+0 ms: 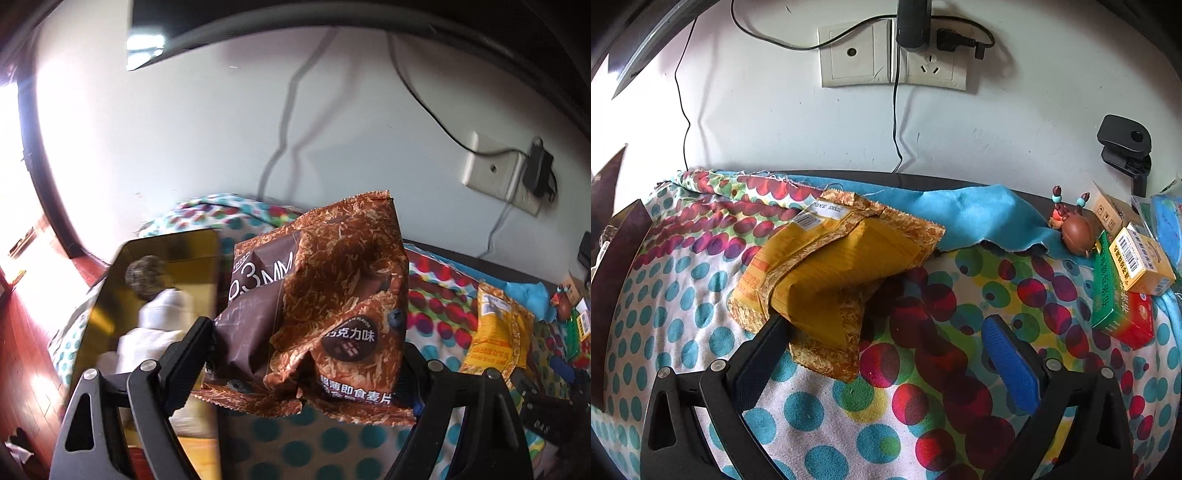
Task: Organize objects
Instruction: 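Carry the brown snack bag into the gold tin and release it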
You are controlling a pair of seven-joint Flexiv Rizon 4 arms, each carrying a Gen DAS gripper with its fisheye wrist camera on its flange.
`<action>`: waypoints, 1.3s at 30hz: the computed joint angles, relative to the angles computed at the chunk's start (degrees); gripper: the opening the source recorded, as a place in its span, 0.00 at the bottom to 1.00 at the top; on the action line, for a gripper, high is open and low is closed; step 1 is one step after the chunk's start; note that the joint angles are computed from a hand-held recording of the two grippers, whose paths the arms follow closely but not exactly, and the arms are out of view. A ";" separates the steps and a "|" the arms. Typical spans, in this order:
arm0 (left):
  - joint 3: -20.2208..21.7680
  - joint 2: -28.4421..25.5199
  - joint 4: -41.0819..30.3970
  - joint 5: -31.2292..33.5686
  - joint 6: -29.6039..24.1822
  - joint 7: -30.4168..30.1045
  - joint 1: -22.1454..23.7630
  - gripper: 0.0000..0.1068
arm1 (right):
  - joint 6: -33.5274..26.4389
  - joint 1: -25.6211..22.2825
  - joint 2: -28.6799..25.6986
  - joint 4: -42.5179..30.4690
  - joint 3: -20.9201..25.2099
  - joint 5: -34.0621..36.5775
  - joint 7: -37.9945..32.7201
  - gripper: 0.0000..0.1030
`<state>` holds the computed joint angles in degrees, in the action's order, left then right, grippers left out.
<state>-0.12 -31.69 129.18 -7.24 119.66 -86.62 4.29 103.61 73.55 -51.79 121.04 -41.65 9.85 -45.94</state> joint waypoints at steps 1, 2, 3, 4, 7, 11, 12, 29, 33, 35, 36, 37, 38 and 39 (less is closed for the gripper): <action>-0.11 1.02 0.87 0.68 -0.56 -0.04 1.13 0.82 | -0.18 0.07 -0.05 -0.10 -0.13 -0.02 0.02 1.00; -0.16 1.71 1.66 1.44 -0.25 -0.28 2.29 0.82 | -0.29 0.28 -0.15 -0.10 -0.35 -0.01 0.09 1.00; -0.03 2.41 2.49 2.17 0.05 -0.47 3.43 0.82 | -0.34 0.30 -0.13 -0.08 -0.38 -0.07 0.10 1.00; 0.27 2.97 3.23 2.72 0.39 -0.58 4.36 0.82 | -0.43 0.18 -0.07 -0.14 -0.33 -0.21 0.09 1.00; 0.85 4.52 5.36 4.74 1.08 -1.03 7.79 0.82 | -0.55 -0.13 0.15 -0.16 -0.11 -0.57 0.02 1.00; 2.32 5.28 7.30 5.89 1.71 -1.06 10.75 0.82 | -0.48 -0.47 0.21 -0.30 0.18 -0.73 0.03 1.00; 2.41 5.39 7.65 6.06 1.54 -1.31 11.69 0.82 | -0.56 -0.41 0.21 -0.26 0.09 -0.76 0.02 1.00; 13.21 -2.00 -7.13 -10.58 -15.22 5.50 -2.23 0.82 | 0.56 -0.02 0.58 0.02 0.07 0.91 -0.26 1.00; 15.69 -4.92 -10.19 -12.71 -18.65 5.88 -5.51 0.82 | 0.37 0.06 0.64 0.14 -0.08 0.72 -0.32 1.00; 15.77 -5.76 -10.98 -12.71 -20.83 5.75 -5.88 0.82 | 0.18 0.07 0.64 0.13 -0.10 0.63 -0.27 1.00; 15.21 -5.75 -10.87 -12.35 -21.40 5.62 -5.34 0.83 | -0.05 0.10 0.68 0.14 -0.11 0.50 -0.26 1.00; 14.78 -5.55 -10.55 -11.91 -21.95 5.54 -4.82 0.83 | -0.14 0.08 0.66 0.14 -0.09 0.39 -0.20 1.00; 12.63 -5.19 -9.91 -11.08 -21.36 5.72 -2.75 0.83 | -0.21 0.12 0.65 0.17 -0.13 0.28 -0.16 1.00; 10.27 -4.80 -9.15 -10.20 -20.03 5.84 -0.47 0.83 | -0.19 0.28 0.60 0.25 -0.28 0.28 -0.06 1.00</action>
<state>10.15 -36.48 120.03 -17.44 99.63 -80.78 3.83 103.41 73.83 -51.19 121.29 -41.93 10.13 -46.00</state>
